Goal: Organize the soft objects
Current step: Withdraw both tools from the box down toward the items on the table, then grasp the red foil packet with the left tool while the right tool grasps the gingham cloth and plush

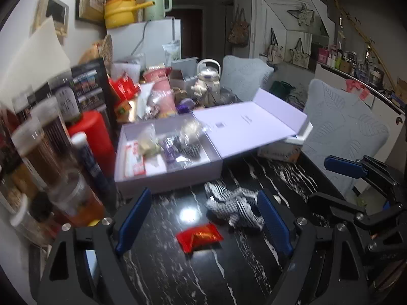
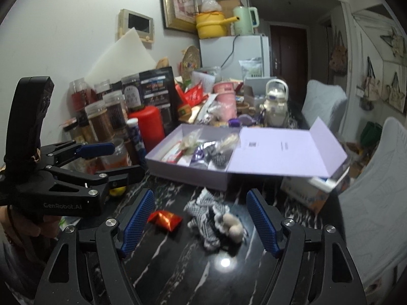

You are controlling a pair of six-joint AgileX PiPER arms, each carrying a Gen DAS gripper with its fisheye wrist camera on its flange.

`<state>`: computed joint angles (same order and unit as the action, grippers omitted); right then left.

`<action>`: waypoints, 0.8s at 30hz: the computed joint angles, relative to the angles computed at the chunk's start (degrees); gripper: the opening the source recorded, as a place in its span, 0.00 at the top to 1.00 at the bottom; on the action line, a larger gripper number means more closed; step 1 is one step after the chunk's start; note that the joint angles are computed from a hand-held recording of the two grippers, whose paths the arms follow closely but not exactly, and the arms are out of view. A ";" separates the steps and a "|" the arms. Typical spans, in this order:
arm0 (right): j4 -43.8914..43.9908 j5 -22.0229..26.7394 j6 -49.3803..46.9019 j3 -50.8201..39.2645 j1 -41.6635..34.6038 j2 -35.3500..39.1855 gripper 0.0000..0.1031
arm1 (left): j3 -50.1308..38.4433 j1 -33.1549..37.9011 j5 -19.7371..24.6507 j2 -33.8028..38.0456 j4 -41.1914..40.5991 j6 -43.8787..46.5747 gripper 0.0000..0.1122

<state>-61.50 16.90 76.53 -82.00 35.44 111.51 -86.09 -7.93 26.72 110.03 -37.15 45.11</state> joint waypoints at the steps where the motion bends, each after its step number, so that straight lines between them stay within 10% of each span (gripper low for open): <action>1: -0.83 -0.14 1.23 0.48 0.05 0.15 0.26 | 0.37 0.25 0.74 0.30 -1.17 0.96 0.24; 12: -4.35 -2.42 8.93 3.46 -0.60 3.82 0.26 | 5.40 -1.08 -3.80 3.37 1.04 0.21 0.24; 24: 20.34 -0.53 -14.44 -4.93 -3.39 12.85 0.14 | 3.30 -1.69 -5.69 9.21 14.40 -13.25 0.24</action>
<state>-41.16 16.37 62.09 -86.93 32.04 124.36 -82.79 -9.62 21.03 119.25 -22.75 31.86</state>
